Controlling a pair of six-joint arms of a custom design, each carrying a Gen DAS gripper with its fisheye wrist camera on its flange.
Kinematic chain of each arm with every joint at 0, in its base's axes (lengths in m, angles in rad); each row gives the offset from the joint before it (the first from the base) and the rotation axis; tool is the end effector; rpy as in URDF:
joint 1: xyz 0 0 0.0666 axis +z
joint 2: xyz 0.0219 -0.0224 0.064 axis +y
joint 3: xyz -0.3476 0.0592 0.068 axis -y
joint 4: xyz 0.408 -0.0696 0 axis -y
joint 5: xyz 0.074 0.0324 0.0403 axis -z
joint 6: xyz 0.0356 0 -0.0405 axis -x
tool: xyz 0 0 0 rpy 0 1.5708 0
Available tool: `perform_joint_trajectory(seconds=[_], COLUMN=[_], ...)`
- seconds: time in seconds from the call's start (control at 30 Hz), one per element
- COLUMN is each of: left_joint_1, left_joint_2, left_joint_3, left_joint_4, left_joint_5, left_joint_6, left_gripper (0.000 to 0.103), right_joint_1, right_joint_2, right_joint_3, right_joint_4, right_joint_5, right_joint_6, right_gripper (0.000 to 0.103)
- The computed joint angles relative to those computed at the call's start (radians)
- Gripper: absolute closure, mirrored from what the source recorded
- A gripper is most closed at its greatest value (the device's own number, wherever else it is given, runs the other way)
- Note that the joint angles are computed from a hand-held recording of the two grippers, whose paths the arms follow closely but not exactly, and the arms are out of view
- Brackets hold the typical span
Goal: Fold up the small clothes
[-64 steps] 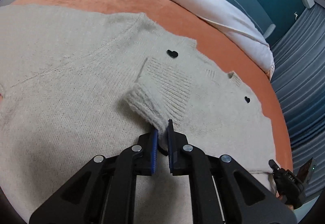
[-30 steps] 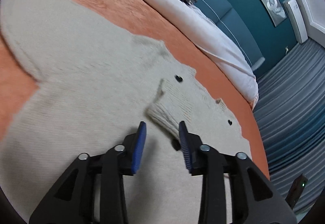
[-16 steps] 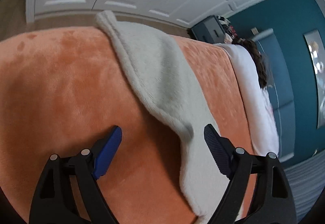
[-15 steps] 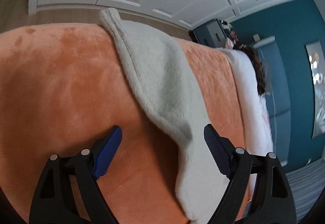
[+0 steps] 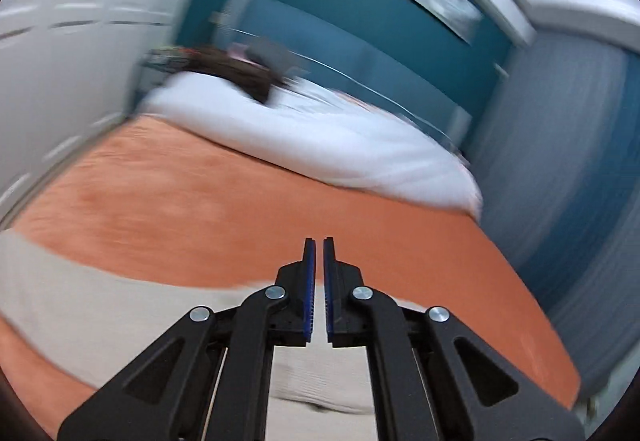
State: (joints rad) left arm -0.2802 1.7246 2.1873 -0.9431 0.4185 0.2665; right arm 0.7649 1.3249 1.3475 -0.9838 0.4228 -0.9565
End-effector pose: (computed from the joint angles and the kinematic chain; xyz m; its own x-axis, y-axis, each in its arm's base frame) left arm 0.5742 -0.1807 0.5964 -0.5862 -0.0817 -0.8060 0.4609 0.7846 -0.4147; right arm 0.3509 0.3160 0.4061 -0.7185 0.3433 -0.6049 0.2171 0.9369 0.2740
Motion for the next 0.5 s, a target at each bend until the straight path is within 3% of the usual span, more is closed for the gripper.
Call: perform_joint_trajectory(seconds=[0.1,0.17,0.23,0.3,0.37,0.43,0.5], left_joint_1=[-0.141,-0.212,-0.231,-0.192,-0.128,-0.018,0.087], left_joint_2=[-0.016,-0.017,-0.062,-0.105,-0.148,-0.177,-0.195], left_joint_3=[-0.093,-0.169,-0.299,-0.401,-0.481,-0.522,-0.535], left_joint_4=[-0.008,-0.030,-0.005,0.046,0.089,0.105,0.100], left_joint_5=[-0.007,-0.019,-0.012,0.009,0.000,-0.053,-0.115], left_joint_6=[-0.023,0.006,0.061,0.152,0.252,0.341,0.404], left_gripper=[0.098,0.097,0.096,0.089,0.065,0.051,0.048], right_joint_1=[-0.001,-0.003,-0.006,-0.011,-0.015,-0.017,-0.015], right_joint_2=[-0.009,-0.020,-0.037,-0.053,-0.072,-0.082,-0.079], right_joint_3=[-0.010,-0.021,-0.042,-0.061,-0.084,-0.097,-0.093], right_joint_4=[0.013,0.029,0.058,0.086,0.120,0.140,0.136], right_joint_5=[-0.005,-0.012,-0.023,-0.036,-0.050,-0.058,-0.055], right_joint_6=[-0.002,-0.005,-0.009,-0.011,-0.012,-0.012,-0.010], right_gripper=[0.025,0.025,0.025,0.025,0.024,0.023,0.022])
